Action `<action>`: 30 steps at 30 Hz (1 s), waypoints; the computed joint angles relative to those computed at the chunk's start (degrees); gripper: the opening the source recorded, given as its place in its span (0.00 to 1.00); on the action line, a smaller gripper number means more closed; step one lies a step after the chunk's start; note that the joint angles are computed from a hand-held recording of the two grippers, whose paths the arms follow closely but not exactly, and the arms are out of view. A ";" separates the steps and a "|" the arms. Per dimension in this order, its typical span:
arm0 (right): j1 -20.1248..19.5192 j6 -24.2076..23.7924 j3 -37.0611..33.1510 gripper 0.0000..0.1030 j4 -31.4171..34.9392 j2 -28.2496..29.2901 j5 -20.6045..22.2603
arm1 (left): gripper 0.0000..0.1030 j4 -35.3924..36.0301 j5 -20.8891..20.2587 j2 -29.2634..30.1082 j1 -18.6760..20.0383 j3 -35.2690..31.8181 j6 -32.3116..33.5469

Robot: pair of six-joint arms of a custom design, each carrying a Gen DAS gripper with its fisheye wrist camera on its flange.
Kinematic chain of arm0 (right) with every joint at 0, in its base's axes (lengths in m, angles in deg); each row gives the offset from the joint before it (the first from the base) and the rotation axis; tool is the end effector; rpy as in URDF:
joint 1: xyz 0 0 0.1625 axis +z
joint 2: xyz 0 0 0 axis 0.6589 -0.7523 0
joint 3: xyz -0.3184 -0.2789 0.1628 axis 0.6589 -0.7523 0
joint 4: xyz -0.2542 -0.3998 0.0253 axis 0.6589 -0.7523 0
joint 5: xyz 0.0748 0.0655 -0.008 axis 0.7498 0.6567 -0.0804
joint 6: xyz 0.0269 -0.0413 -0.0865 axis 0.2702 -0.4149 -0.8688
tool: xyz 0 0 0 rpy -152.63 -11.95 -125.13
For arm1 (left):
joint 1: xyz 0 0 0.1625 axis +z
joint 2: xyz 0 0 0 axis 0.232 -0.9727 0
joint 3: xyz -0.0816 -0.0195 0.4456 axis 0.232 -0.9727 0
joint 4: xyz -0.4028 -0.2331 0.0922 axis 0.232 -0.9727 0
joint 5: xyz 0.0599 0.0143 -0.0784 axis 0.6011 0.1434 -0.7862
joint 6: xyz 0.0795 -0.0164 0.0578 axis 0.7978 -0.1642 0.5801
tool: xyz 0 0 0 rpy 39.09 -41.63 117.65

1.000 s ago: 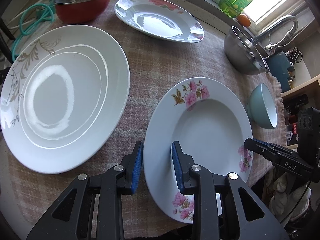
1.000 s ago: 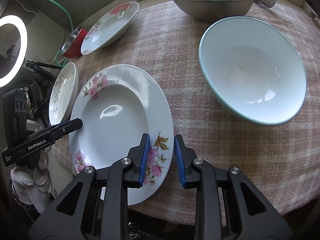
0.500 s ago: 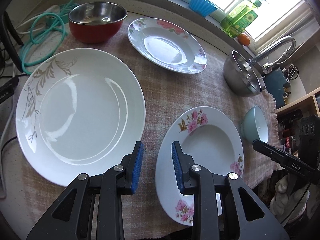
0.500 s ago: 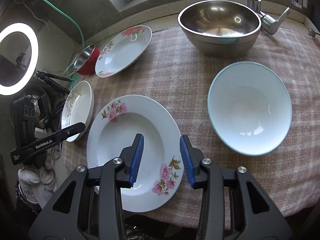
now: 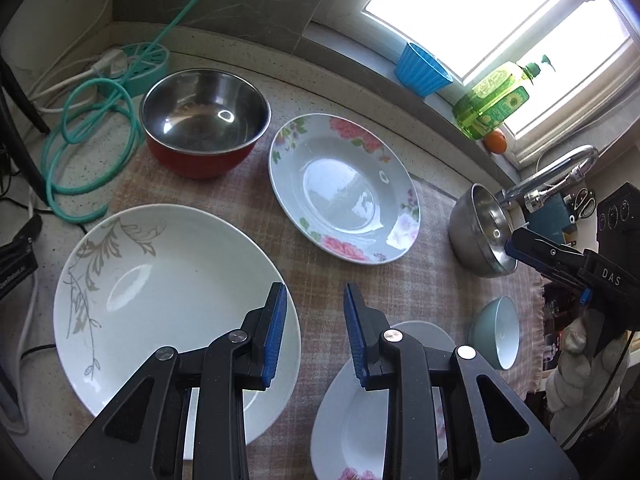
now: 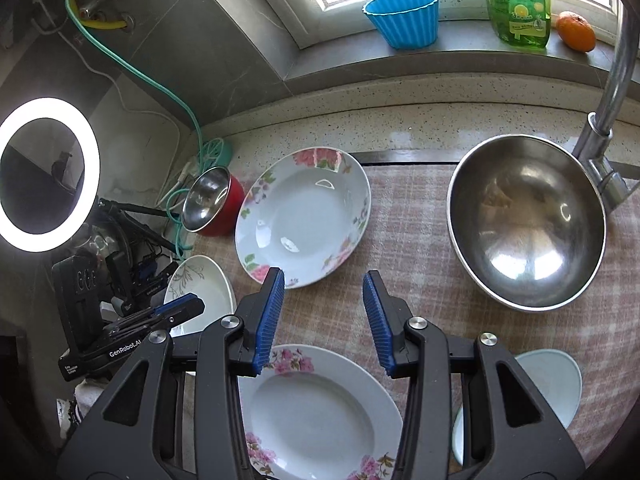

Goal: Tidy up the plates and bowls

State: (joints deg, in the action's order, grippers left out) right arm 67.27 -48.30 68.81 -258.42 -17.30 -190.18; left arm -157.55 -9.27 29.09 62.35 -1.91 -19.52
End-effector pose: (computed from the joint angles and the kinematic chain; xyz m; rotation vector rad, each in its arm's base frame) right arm 0.3148 -0.7211 0.0904 -0.4286 -2.5036 1.0055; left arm -0.0571 -0.8440 0.2955 0.8621 2.8207 -0.0425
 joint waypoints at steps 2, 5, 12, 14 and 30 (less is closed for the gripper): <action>-0.97 0.25 -2.25 0.41 2.19 0.73 0.22 | 0.27 -0.17 0.08 1.71 -0.08 -1.91 -1.42; -2.65 1.13 -4.83 0.41 5.09 1.65 1.94 | 0.27 0.51 -0.03 4.27 0.18 -5.26 -3.41; -5.29 0.35 -11.08 0.41 12.08 4.31 2.95 | 0.27 2.07 1.69 8.63 0.33 -10.04 -6.59; -6.13 0.86 -12.05 0.41 13.06 4.57 3.40 | 0.27 1.92 2.01 9.17 0.33 -10.38 -6.78; -8.92 0.13 -23.22 0.33 23.42 10.29 4.25 | 0.26 3.55 2.83 13.01 0.58 -14.10 -9.25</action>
State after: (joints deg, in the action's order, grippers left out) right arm 58.36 -48.16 45.59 -235.01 -7.01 -185.94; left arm -154.00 -6.43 42.09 62.93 -16.00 -28.77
